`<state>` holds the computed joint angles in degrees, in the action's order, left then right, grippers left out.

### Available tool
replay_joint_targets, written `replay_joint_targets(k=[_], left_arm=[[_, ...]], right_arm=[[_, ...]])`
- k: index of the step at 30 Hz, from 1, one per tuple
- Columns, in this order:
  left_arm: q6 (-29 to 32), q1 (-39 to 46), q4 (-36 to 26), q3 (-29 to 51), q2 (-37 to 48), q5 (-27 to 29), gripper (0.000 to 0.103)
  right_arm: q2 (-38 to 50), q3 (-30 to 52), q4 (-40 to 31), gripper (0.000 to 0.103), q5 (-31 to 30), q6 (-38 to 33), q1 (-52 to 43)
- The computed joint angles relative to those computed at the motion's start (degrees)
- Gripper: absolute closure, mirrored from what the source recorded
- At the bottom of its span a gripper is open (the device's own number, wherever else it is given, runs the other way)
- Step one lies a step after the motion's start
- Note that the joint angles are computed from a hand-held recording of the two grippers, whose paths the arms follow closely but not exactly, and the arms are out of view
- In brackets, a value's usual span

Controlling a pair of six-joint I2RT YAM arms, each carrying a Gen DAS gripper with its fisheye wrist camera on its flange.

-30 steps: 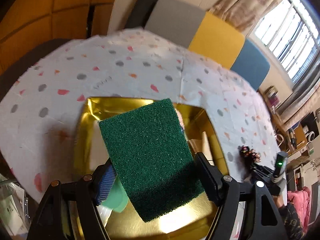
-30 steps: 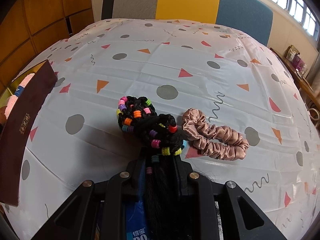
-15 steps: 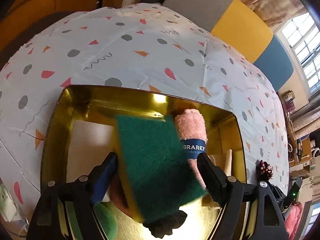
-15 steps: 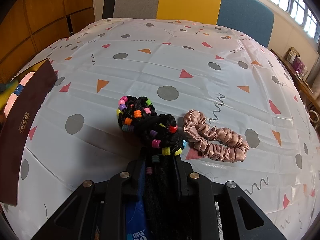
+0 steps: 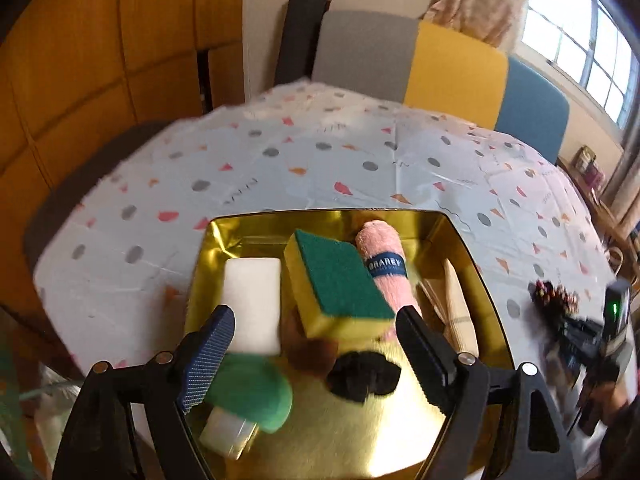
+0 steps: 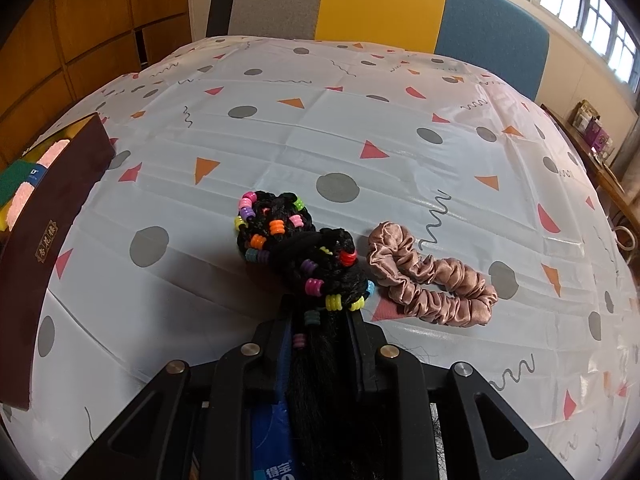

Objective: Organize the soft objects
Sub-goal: 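Lower the scouring sponge into the gold tray and open the left tool, then withdraw the left tool from the tray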

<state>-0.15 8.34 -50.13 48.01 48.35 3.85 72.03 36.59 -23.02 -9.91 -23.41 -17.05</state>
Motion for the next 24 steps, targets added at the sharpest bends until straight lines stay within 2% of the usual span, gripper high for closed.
replay_joint_targets(k=[3,9,12,24], left_arm=[[0.11,-2.11,-3.11,-1.89,-7.94,-2.59,0.019],[-2.43,-6.79,-8.55,-3.86,-18.56,-8.32,0.019],[-2.99,-7.08,-11.04,-4.44,-20.93,-7.75,0.019],[-12.79,-21.27,-14.88,-6.54,-23.87,-16.38,0.019]], right_arm=[[-0.02,-0.06,0.02,0.08,-0.23,-0.12,-0.22],[-0.33,-0.41,0.33,0.08,-0.14,-0.02,-0.2],[-0.67,-0.73,0.55,0.08,0.1,-0.01,-0.1],[-1.47,-1.03,0.15,0.08,1.42,0.53,0.66]])
